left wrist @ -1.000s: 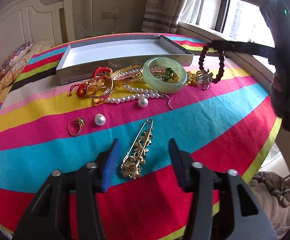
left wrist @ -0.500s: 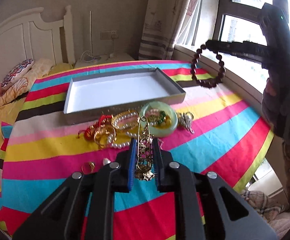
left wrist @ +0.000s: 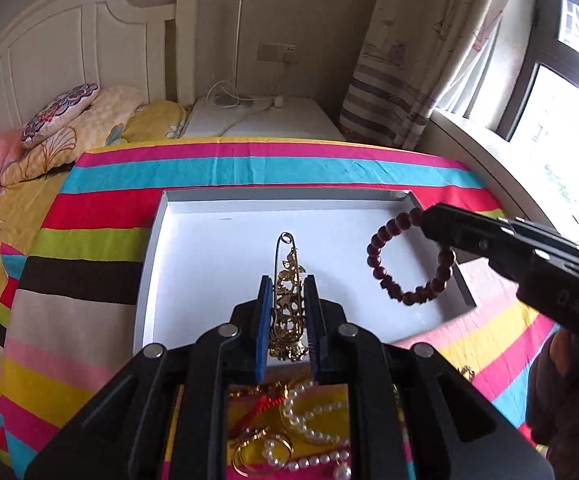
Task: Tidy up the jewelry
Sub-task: 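Carry both items into the white tray and open both tools, then move both tools back over the jewelry pile beside the tray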
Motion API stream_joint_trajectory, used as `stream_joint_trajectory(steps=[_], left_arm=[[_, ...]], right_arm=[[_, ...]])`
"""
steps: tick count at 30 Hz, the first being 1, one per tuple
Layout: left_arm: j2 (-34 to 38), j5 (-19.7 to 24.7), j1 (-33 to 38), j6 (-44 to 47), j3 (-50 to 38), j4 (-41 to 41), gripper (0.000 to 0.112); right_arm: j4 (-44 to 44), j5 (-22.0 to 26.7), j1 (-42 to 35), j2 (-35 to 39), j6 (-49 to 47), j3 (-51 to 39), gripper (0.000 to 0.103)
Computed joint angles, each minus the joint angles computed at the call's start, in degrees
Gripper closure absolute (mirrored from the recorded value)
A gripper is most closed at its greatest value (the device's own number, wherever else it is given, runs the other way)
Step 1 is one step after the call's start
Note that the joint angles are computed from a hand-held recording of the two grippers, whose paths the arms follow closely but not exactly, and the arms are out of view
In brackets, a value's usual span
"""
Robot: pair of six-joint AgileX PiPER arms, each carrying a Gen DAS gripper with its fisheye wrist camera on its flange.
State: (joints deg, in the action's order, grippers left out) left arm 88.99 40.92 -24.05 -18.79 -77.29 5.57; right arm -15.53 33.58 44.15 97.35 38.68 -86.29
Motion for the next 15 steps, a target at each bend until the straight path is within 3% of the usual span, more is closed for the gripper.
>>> stream_joint_trajectory(steps=[3,7,9,10,11,12,13,15], left_arm=[[4.3,1.9,1.1,-2.1,-4.6,1.5,0.097],[7.6,3.2,2.1,-2.9,-6.8,2.2,0.096],[7.8,2.6,2.4,-3.1,-5.7,2.1,0.08],[7.3,1.5,2.2,-4.5,-4.4,3.4,0.059],[6.5,0.0,2.0,-6.2,-2.7,4.9,0.046],[5.7,-1.0,1.8,-7.5,-1.2,5.9,0.045],[5.0,-1.7,1.8,-7.6,-0.1,5.8,0.045],[3.4,-2.8,2.0,-7.3,1.9,5.1,0.045]], right_arm=[[9.3,-2.5,-2.6,3.3,-4.8,-2.4,0.09],[8.2,-3.3,-4.7,4.1,-1.2,-0.3,0.09],[6.7,-3.9,-5.5,3.2,0.4,2.7,0.088],[5.8,-3.9,-5.8,2.4,1.1,4.2,0.085],[6.0,-4.1,-6.2,1.5,0.9,5.9,0.077],[6.5,-4.7,-6.7,0.4,0.6,7.6,0.07],[5.9,-5.8,-6.9,-1.0,1.5,9.7,0.056],[3.3,-8.6,-6.8,-4.5,3.7,13.9,0.051]])
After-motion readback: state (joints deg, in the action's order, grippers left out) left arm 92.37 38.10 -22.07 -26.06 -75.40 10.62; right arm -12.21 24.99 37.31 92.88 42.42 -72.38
